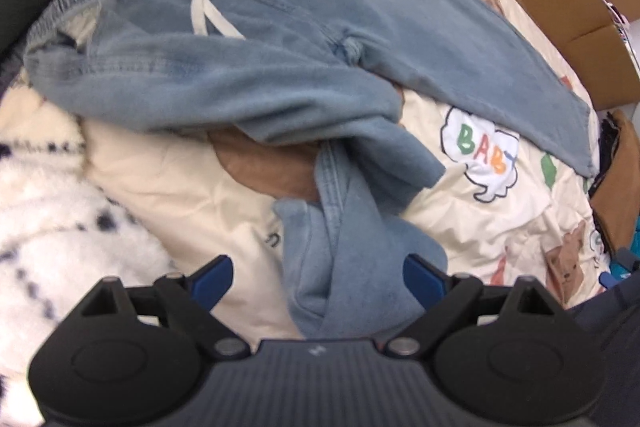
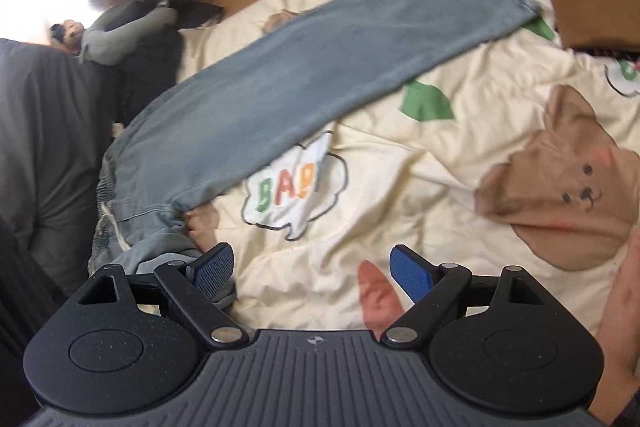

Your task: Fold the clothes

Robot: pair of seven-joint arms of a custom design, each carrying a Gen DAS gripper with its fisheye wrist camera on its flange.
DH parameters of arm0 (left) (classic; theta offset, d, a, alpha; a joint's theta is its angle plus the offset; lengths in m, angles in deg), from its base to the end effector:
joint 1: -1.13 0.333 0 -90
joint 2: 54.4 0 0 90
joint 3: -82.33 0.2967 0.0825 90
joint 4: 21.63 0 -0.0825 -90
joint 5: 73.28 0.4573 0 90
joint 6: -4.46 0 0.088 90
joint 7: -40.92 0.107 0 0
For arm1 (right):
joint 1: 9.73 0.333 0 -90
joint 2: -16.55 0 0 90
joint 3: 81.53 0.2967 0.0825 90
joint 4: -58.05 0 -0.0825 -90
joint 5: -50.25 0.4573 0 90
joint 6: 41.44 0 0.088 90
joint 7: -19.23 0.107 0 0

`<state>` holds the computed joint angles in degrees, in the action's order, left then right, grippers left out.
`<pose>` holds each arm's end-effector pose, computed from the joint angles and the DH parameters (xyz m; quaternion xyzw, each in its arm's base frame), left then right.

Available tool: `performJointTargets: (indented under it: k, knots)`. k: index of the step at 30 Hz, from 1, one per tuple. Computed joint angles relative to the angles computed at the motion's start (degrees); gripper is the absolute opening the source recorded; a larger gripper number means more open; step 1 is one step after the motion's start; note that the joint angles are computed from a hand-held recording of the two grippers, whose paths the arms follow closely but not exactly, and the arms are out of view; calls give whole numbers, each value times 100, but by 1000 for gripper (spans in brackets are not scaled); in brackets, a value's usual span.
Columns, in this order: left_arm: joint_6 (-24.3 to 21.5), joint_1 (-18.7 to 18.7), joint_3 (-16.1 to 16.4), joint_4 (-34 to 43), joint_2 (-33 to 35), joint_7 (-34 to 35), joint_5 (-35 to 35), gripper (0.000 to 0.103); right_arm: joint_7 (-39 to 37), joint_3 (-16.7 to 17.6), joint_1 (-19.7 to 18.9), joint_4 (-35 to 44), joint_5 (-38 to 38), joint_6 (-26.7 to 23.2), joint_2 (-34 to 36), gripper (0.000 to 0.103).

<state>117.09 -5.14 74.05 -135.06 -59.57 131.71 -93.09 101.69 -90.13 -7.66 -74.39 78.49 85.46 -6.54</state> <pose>0.5872 -0.1767 0.4738 0.6454 -0.7470 0.1251 0.0986 0.5343 -0.0485 0.4913 -0.5997 0.7490 0.0387 0.2790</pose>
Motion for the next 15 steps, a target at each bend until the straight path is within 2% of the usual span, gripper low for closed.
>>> performJointTargets:
  k: [10,15]
  knots:
    - [516,-336,-156,-442,-85,621,-399,95,233,60,-101,-3,-292,-136,81,90]
    - [346,-397,-204,-390,111,782,-153,96,244,69,-88,14,-330,-124,139,90]
